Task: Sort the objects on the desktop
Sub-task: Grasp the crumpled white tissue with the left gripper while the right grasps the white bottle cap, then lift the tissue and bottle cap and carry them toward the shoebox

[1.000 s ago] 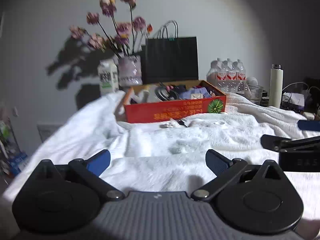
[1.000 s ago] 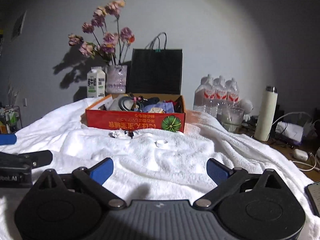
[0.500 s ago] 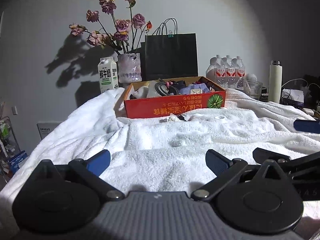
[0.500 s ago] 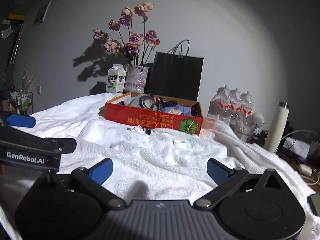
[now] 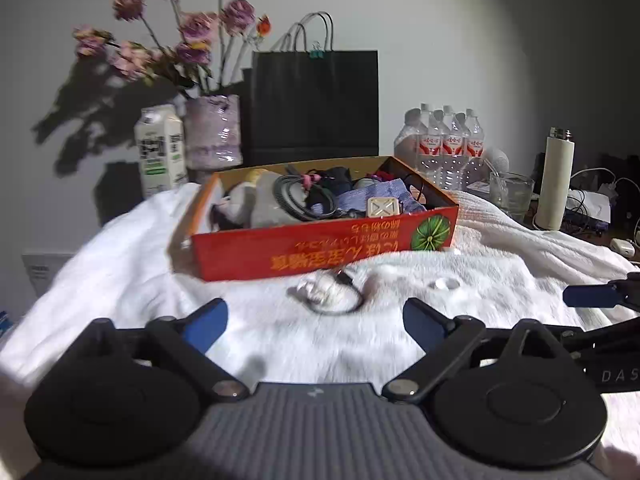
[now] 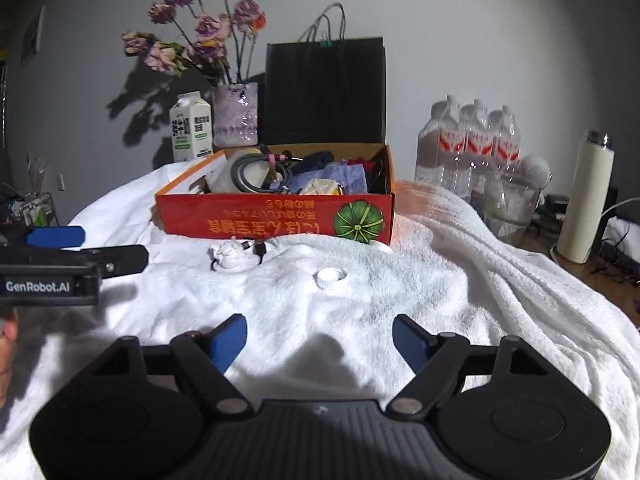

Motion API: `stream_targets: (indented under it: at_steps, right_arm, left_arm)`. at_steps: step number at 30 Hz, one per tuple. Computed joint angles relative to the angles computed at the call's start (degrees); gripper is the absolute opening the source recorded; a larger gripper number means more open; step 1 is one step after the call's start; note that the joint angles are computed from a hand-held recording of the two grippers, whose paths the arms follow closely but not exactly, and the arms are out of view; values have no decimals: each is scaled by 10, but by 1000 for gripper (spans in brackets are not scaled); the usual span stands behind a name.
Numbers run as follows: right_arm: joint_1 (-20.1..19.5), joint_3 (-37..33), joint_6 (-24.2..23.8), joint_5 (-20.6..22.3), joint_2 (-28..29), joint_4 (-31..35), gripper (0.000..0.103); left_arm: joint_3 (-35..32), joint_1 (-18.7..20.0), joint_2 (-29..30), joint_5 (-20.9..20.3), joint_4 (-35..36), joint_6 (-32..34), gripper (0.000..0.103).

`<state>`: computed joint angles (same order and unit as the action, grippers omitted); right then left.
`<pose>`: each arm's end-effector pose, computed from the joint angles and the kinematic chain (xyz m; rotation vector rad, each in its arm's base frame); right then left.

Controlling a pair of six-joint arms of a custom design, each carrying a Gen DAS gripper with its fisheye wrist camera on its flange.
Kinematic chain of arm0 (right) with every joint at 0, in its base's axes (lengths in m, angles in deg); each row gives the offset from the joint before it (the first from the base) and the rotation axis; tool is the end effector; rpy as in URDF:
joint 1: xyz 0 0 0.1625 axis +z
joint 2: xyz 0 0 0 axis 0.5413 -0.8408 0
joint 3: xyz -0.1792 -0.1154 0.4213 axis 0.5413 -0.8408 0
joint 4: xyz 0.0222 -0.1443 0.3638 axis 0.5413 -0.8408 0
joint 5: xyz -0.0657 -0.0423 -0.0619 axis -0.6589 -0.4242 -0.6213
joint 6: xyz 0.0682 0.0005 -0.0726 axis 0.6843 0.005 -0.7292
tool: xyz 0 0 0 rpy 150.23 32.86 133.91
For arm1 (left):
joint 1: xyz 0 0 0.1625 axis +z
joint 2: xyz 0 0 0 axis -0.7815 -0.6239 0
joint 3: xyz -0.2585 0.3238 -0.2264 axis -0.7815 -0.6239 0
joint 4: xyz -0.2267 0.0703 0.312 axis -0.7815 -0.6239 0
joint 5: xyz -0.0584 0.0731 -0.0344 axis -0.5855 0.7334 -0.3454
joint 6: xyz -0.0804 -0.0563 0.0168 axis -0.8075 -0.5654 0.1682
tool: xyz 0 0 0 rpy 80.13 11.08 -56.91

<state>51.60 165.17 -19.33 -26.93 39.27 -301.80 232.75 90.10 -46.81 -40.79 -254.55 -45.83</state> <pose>0.0877 -0.3738 0.0814 0.7746 -2.2319 1.1467 -0.1165 -0.3742 0.0607 0.6477 2.0615 -1.2853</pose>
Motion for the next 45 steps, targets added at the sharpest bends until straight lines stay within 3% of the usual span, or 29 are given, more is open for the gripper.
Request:
stream_targets:
  at_steps: [3,7,15,17,18,19,20,25,33,39,45]
  right_arm:
    - [5,-40,19,-4,-44,96,74]
    - [12,-100,41,-12,-74,198,67]
    - [30,-212,20,-89,-50,310,45]
    - [26,-209,22,-79,-53,320,36]
    - [24,-206,22,-74,-54,319,32]
    - [21,-204,21,-68,-54,315,27]
    - [17,-201,21,-60,-53,307,27]
    - [1,-186,41,-17,-56,272,27]
    - [14,-166,12,-24,-47,221,27]
    - [30,-108,-7,5,-35,131,27]
    - [38,-39,-9,29,-4,15,27]
  left_arm:
    - [-49,50,-46,-40,90,9,81]
    - [-117,105,-70,-75,171,56,77]
    - [-206,173,-84,-105,316,62,73]
    - [-220,182,-82,-98,353,44,51]
    - [-220,184,-80,-102,346,41,46]
    - [-217,184,-82,-106,344,40,26]
    - [-213,184,-82,-111,335,43,25]
    - [-193,166,-69,-87,249,55,23]
    - [-133,115,-83,-64,155,36,22]
    - [-59,52,-76,-25,107,-18,22]
    - [16,-32,-21,39,40,-93,23]
